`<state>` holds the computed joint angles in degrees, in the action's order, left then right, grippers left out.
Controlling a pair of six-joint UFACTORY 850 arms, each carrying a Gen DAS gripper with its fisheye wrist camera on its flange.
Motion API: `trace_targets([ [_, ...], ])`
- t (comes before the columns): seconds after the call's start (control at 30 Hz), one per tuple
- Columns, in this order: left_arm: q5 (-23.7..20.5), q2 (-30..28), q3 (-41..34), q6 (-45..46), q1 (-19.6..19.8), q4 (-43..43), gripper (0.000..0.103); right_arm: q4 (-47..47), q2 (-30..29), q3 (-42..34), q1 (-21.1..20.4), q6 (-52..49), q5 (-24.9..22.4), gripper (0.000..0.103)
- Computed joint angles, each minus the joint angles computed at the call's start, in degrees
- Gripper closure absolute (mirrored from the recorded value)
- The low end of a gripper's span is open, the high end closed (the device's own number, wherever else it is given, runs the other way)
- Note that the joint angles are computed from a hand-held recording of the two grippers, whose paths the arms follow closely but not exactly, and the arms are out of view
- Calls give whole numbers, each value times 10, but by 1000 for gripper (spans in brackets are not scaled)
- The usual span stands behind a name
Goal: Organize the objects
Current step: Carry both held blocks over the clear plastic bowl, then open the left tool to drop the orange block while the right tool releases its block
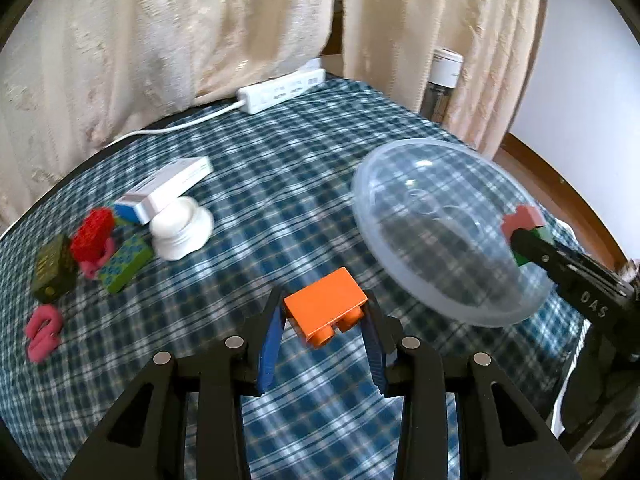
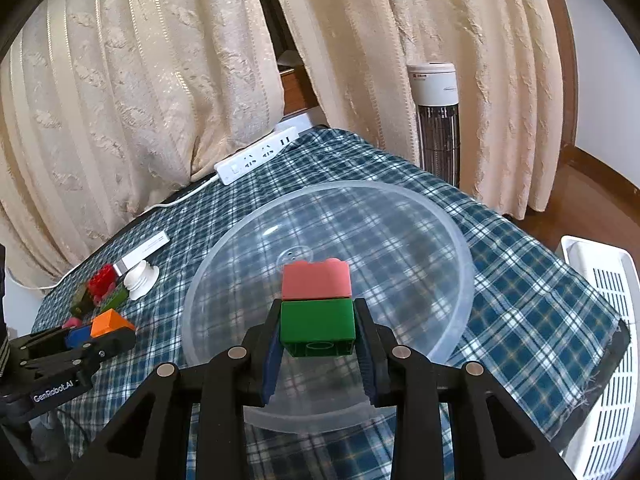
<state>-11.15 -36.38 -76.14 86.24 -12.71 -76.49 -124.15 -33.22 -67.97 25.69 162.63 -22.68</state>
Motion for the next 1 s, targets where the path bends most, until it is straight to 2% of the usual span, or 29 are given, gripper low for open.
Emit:
trace_targets([
  [0.4,-26,-24,-35,-69,-33,89,64,-16,10,17,-11,21,-4,69],
  [1.0,-39,-45,-68,-131,-54,157,64,-47,8,18,-17,52,6,69],
])
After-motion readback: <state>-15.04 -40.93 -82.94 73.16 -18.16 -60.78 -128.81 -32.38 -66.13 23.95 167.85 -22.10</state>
